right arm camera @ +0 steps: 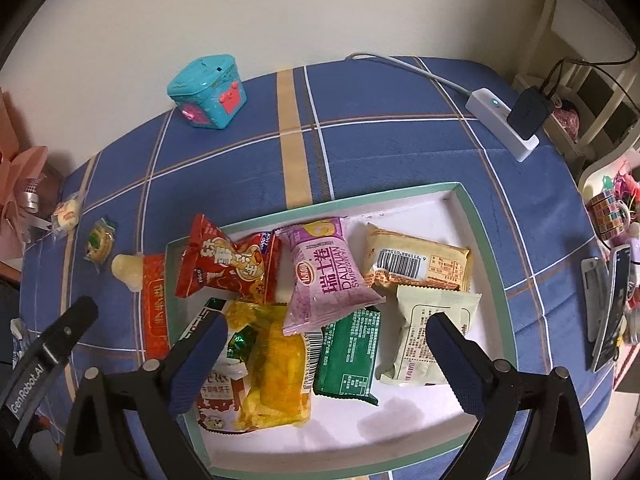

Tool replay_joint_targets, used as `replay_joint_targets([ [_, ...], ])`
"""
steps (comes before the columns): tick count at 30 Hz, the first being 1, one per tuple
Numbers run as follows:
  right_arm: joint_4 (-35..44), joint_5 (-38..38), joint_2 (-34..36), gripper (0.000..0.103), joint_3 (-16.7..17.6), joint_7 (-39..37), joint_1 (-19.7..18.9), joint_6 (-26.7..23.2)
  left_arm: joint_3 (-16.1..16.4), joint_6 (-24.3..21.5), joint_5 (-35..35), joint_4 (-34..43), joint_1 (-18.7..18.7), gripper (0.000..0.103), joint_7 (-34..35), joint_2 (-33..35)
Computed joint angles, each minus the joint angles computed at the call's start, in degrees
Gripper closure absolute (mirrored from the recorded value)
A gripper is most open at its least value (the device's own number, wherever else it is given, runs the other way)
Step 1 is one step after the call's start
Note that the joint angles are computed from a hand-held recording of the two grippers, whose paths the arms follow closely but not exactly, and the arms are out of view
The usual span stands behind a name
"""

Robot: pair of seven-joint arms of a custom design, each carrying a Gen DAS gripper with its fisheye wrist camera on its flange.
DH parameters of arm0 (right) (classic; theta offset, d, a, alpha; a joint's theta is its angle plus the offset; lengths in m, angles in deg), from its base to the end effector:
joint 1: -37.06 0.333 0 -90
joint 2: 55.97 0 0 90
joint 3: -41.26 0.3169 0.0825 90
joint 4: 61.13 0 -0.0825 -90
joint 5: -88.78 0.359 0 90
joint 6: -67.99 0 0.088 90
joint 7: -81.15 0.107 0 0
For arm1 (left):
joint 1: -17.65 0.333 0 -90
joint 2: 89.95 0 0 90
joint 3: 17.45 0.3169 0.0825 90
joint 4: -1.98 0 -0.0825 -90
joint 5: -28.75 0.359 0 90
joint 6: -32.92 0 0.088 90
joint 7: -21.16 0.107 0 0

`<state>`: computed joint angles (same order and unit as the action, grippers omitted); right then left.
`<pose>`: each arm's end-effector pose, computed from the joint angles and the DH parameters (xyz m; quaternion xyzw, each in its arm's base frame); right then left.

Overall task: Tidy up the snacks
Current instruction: 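Move both open tools from the tray back toward the remaining snacks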

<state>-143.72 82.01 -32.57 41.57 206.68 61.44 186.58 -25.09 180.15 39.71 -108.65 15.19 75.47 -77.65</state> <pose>0.6195 0.2774 0.4866 -0.6492 0.7507 -0.0799 0.0921 0.6089 -0.1066 0.4388 -0.7904 0.5724 -0.1754 0.1296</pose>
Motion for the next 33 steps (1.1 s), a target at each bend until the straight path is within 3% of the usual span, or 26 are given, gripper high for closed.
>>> replay_joint_targets([
  [1, 0.1, -0.1, 0.1, 0.0, 0.0, 0.0, 0.1, -0.1, 0.2, 0.1, 0.7, -0.1, -0.2, 0.002, -0.6, -0.1],
  [6, 0.6, -1.0, 0.3, 0.0, -0.1, 0.1, 0.5, -0.5, 0.5, 0.7, 1.6, -0.6, 0.0, 0.0, -1.8, -0.4],
  [17, 2.6, -2.0, 1.1, 0.0, -0.1, -0.1, 1.4, -1.5, 0.6, 2.2, 0.9, -1.6, 1.3, 0.0, 0.1, -1.4],
  [26, 7.9, -1.3, 4.0, 0.0, 0.7, -1.6, 3.2, -2.7, 3.4, -2.8, 11.6, -2.0, 1.7, 0.0, -3.9, -4.2],
  [33, 13.2, 0.5, 7.5, 0.0, 1.5, -3.7, 5.4, -3.1, 4.1, -3.1, 11.3, -4.3, 4.8, 0.0, -4.4, -6.3],
])
